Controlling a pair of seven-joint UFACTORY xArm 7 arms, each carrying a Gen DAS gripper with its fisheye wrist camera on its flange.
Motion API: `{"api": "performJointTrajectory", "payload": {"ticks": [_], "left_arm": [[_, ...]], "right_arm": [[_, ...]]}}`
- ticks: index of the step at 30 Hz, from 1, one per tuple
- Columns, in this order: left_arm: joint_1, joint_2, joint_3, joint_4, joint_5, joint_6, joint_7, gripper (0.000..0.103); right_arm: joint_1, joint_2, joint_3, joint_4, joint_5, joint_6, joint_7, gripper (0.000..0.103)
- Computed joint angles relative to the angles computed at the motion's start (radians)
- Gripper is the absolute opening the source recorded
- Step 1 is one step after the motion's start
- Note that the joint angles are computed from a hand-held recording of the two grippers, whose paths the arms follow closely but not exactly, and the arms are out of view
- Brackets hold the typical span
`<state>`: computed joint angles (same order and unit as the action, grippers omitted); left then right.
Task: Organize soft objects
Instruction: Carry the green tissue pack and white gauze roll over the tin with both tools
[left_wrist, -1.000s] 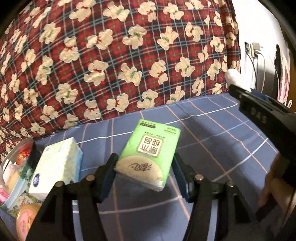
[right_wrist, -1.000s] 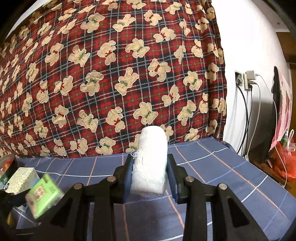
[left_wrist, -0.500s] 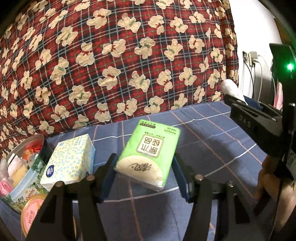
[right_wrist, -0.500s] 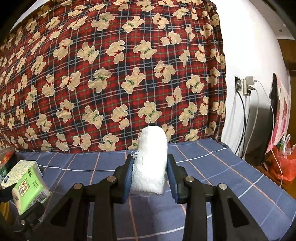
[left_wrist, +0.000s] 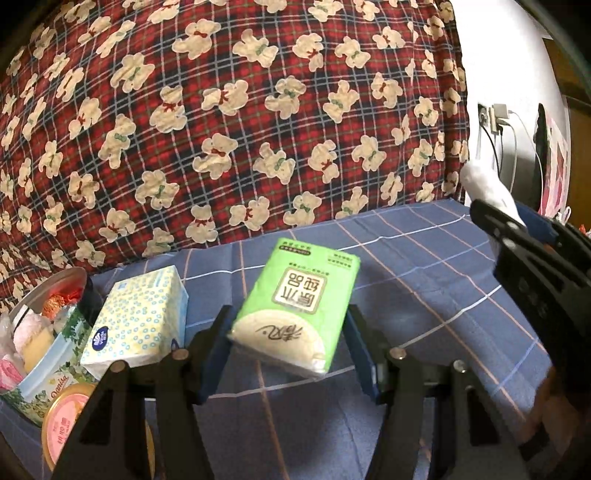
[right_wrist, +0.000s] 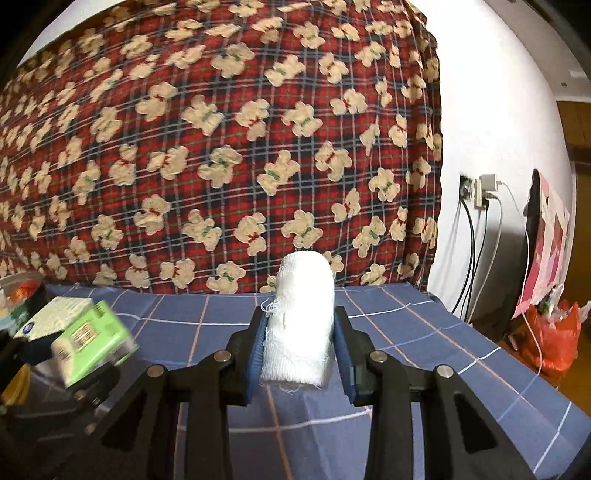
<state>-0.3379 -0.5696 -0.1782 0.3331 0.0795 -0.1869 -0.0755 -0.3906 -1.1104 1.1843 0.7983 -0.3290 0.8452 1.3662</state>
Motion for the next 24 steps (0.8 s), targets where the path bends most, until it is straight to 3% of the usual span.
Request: {"api": "performJointTrajectory", "payload": {"ticks": [13,24], "left_arm": [[-0.068,-0.068,0.086,-0.057,0.011,-0.017,0.022,0.059],[-0.104,-0.142,0.151,-0.103,0.005,0.009,0.052,0.059]], "right_arm": [[0.080,-0.065,0.012,0.016,0.076,0.056,0.075,0.038],[0.047,-0.093,0.046,0.075,0.126,0.075,0.056,0.038]]}}
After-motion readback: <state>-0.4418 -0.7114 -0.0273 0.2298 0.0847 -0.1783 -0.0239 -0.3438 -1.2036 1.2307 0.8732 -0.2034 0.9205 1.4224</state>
